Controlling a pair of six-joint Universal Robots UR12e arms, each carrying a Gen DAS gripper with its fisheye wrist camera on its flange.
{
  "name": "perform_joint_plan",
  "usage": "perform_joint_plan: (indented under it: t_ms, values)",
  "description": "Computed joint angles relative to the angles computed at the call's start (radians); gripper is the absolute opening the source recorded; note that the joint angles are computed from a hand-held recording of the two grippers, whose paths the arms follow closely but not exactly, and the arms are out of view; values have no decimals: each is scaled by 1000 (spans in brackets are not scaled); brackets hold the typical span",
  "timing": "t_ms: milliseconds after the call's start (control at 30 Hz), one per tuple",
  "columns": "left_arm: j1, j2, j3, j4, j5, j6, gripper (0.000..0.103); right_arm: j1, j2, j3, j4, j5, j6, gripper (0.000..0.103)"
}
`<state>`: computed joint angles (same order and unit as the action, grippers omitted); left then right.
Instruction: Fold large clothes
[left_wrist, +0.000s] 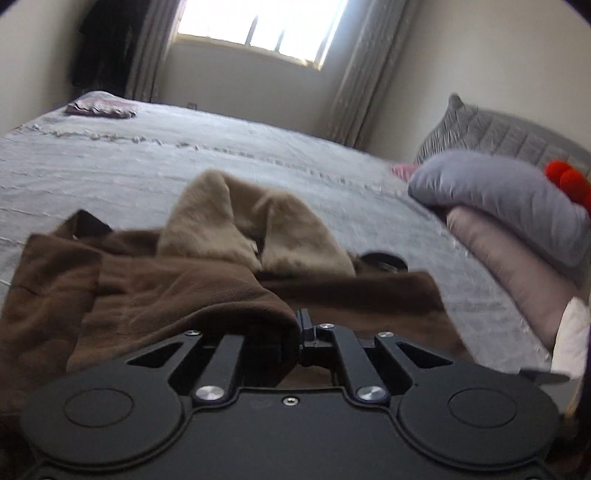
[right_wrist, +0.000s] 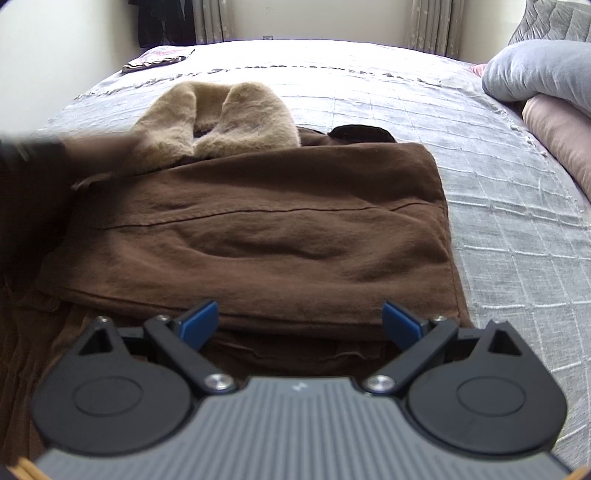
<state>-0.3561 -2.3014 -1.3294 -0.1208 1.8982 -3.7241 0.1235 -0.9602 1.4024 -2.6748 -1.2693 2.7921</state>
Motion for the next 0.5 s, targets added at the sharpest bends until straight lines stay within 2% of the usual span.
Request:
perform_joint_plan:
  t_ms: [100, 133, 200, 233, 300, 333, 367, 433, 500]
  values:
    - [3, -26, 19, -125, -49, 89, 17, -2, 2, -4, 10, 3, 6, 97]
    - [1, -32, 14, -122, -56, 138, 19, -2, 3, -4, 13, 3, 5, 97]
    - [-8, -32, -12, -55, -38, 248, 23, -1, 2, -4, 20, 1, 0, 97]
    - [-8, -23, -23, -49, -47, 271, 28, 1, 2, -4, 23, -2, -4, 97]
    - [0, 9, -59, -40, -105, 286, 44, 3, -1, 2, 21, -1, -15, 97]
    - [4, 27, -82, -23, -135, 289, 59, 4, -4, 4, 18, 1, -18, 97]
    - [6, 44, -110, 8, -149, 291, 69, 5, -6, 8, 16, 3, -20, 97]
    - [5, 72, -159, 67, -154, 300, 78, 7, -14, 15, 12, 12, -28, 97]
    - [9, 98, -204, 105, -157, 304, 79, 11, -20, 22, 7, 20, -38, 97]
